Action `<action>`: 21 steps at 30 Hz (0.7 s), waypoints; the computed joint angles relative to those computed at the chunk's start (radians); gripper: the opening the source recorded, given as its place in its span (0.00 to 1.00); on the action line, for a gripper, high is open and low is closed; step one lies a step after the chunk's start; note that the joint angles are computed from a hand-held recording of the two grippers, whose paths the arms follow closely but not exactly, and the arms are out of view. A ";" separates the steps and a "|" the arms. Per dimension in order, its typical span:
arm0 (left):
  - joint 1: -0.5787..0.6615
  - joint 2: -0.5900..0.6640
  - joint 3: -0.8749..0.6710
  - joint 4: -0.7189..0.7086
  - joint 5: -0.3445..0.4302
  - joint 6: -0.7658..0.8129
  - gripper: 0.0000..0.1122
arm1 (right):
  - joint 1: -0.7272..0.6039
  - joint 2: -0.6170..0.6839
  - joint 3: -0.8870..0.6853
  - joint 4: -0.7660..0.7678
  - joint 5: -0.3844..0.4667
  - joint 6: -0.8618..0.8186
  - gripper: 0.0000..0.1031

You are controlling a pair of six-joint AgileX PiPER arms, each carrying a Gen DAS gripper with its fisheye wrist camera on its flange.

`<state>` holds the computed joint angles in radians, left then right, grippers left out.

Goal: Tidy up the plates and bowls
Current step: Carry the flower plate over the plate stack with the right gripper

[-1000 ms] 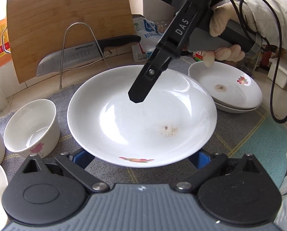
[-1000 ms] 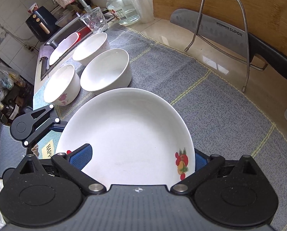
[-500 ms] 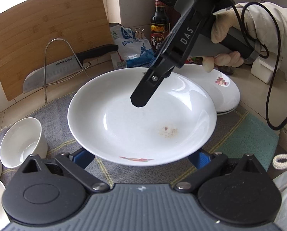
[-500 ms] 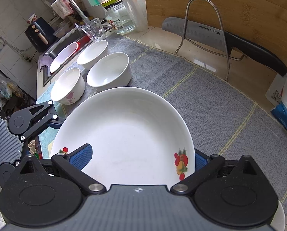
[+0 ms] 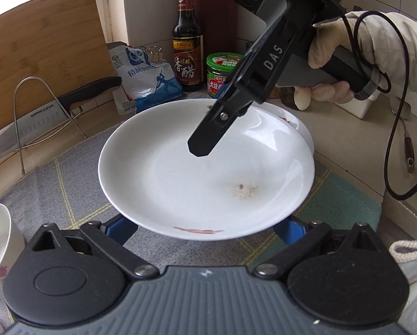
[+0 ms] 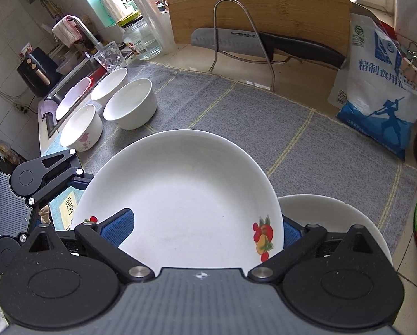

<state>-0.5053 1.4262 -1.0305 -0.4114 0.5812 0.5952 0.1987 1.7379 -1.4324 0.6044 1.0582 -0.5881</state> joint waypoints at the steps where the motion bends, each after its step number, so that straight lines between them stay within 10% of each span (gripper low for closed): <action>1: -0.005 0.008 -0.007 -0.004 0.001 0.004 0.90 | -0.012 -0.011 0.018 0.001 -0.004 -0.006 1.00; 21: -0.057 0.141 -0.132 -0.001 0.036 0.023 0.90 | -0.180 -0.066 0.179 0.067 -0.038 -0.135 1.00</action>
<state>-0.5627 1.5675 -1.1627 -0.4126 0.6171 0.6182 0.0185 1.6723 -1.2532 0.6716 1.0201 -0.7231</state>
